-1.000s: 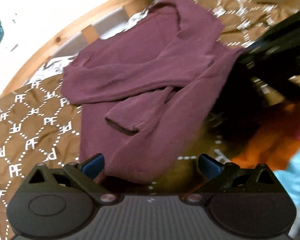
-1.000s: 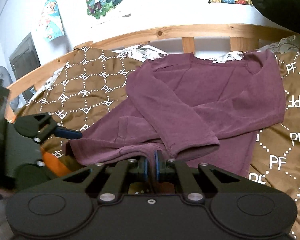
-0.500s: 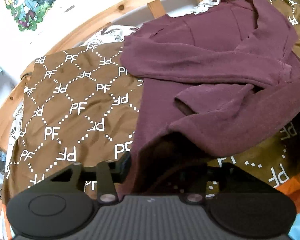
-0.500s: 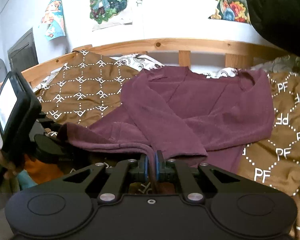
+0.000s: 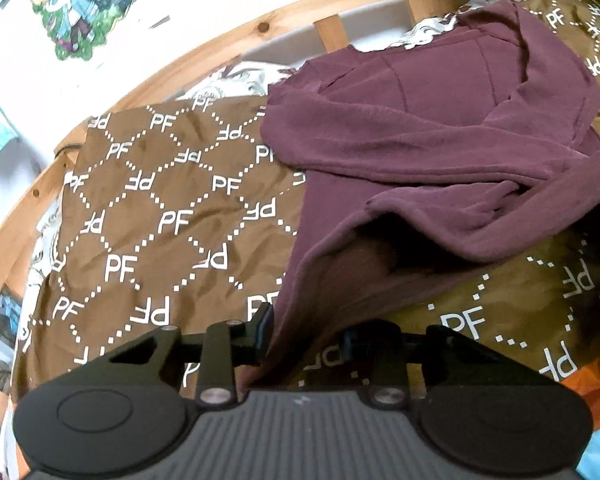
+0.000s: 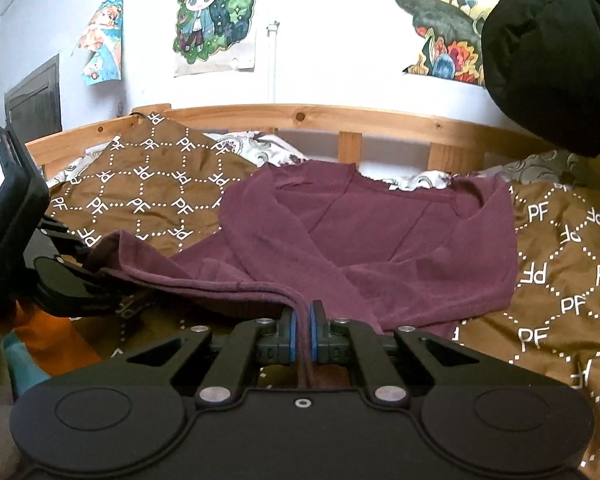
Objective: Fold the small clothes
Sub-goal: 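Grasp the maroon shirt hem with both grippers, then lift the hem with both grippers and fold it toward the collar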
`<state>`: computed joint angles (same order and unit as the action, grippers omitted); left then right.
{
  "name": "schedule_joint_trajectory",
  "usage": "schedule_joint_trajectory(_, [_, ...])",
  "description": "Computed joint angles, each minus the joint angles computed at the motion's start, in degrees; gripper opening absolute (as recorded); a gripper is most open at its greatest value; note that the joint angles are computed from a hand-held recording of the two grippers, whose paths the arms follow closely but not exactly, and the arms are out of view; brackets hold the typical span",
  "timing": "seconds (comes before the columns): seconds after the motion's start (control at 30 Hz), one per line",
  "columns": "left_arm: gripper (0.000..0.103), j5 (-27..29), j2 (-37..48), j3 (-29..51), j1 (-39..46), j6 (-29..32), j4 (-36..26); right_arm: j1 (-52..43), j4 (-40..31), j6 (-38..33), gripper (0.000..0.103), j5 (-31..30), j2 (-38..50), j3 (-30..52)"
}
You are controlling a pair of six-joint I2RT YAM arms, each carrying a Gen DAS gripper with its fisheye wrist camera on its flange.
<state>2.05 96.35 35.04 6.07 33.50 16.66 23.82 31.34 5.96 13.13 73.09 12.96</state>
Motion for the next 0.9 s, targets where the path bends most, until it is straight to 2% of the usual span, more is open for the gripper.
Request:
schedule_joint_trajectory(0.07, [0.013,0.5,0.4,1.0,0.4,-0.8,-1.3,-0.2,-0.1,0.0,0.006,-0.1,0.3,0.2])
schedule_joint_trajectory(0.13, [0.007,1.5,0.1,1.2,1.1,-1.9,-1.4,0.4,-0.2,-1.0,0.006,1.0,1.1,0.5])
schedule_joint_trajectory(0.27, [0.005,4.4,-1.3,0.8,2.5,-4.7,-0.8,4.3,-2.9,-4.8,0.012,6.4,5.7,3.2])
schedule_joint_trajectory(0.33, [0.005,5.6,-2.0,0.4,3.0,-5.7,-0.1,6.6,-5.8,-6.8,0.025,10.1,10.6,6.2])
schedule_joint_trajectory(0.43, [0.005,7.2,-3.2,-0.6,3.6,-6.4,1.2,8.8,-10.6,-8.8,0.035,12.4,17.3,10.8])
schedule_joint_trajectory(0.6, [0.005,8.7,-4.2,-1.1,4.4,-7.4,1.9,12.9,-15.6,-12.2,0.038,15.8,26.5,16.0])
schedule_joint_trajectory(0.67, [0.005,9.9,-4.6,-0.7,5.1,-8.4,0.8,14.5,-15.3,-13.0,0.038,18.8,27.7,16.0])
schedule_joint_trajectory(0.7, [0.005,10.6,-4.7,-0.4,5.4,-8.8,0.3,15.3,-14.5,-13.2,0.030,20.9,27.6,15.5])
schedule_joint_trajectory(0.73, [0.005,11.6,-5.1,-0.2,6.0,-9.3,-0.3,15.7,-13.4,-13.6,0.008,22.1,26.7,14.4])
schedule_joint_trajectory(0.77, [0.005,12.5,-5.6,-0.3,6.5,-9.5,-0.9,16.5,-12.3,-14.0,0.005,24.0,25.6,13.2])
schedule_joint_trajectory(0.83, [0.004,15.1,-8.0,-0.7,8.0,-8.8,-2.6,18.4,-10.6,-16.6,0.005,28.9,22.6,10.8])
schedule_joint_trajectory(0.9, [0.004,18.1,-12.2,-2.3,9.6,-6.9,-4.5,20.2,-12.9,-18.5,0.005,32.5,17.8,9.4])
